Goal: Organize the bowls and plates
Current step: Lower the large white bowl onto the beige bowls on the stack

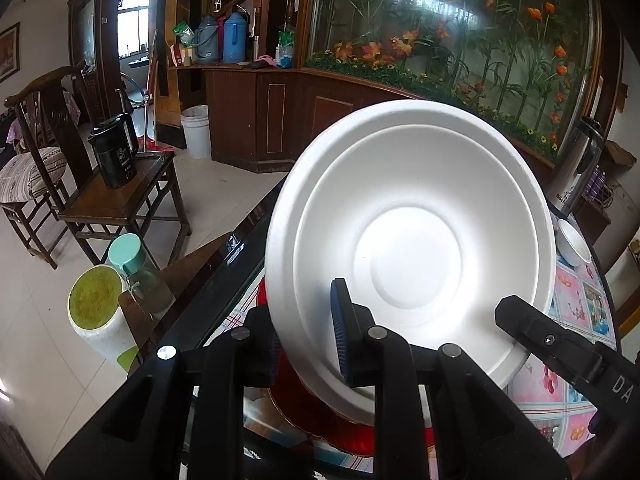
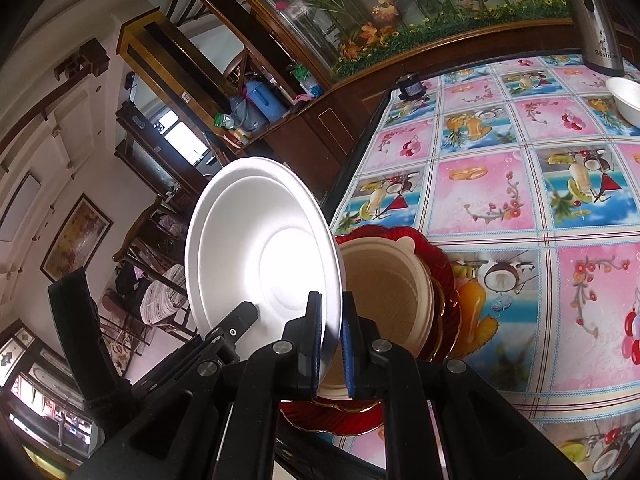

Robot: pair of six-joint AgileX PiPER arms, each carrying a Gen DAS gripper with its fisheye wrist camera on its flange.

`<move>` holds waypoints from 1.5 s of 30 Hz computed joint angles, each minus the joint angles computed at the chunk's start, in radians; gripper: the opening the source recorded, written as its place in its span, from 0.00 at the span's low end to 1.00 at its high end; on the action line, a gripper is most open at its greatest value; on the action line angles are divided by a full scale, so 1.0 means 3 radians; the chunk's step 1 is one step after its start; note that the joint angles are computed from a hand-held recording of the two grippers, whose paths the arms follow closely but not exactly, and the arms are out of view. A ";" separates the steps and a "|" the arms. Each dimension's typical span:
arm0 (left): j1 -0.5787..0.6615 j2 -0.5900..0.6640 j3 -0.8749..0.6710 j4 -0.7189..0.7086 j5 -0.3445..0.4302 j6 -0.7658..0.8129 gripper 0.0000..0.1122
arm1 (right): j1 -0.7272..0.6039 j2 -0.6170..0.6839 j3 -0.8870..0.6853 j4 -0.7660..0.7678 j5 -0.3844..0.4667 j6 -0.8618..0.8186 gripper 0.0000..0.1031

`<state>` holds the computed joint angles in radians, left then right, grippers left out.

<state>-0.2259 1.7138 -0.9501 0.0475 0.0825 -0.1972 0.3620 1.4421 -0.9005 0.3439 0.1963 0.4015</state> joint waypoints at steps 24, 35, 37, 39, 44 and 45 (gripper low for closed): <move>-0.0062 0.0182 -0.0149 0.0431 0.0129 -0.0423 0.18 | -0.0116 0.0099 0.0053 0.1049 0.0026 -0.0937 0.10; -0.0054 0.0256 -0.0209 0.0257 0.0167 -0.0242 0.18 | -0.0171 0.0132 0.0061 0.1364 0.0047 -0.1236 0.11; -0.0055 0.0257 -0.0209 0.0271 0.0161 -0.0251 0.18 | -0.0181 0.0141 0.0058 0.1418 0.0061 -0.1283 0.11; -0.0047 0.0275 -0.0223 0.0169 0.0166 -0.0146 0.18 | -0.0185 0.0150 0.0056 0.1431 0.0059 -0.1290 0.11; -0.0039 0.0295 -0.0217 0.0168 0.0148 -0.0141 0.18 | -0.0195 0.0167 0.0047 0.1461 0.0071 -0.1319 0.11; -0.0035 0.0306 -0.0225 0.0143 0.0153 -0.0114 0.18 | -0.0198 0.0174 0.0042 0.1462 0.0078 -0.1321 0.11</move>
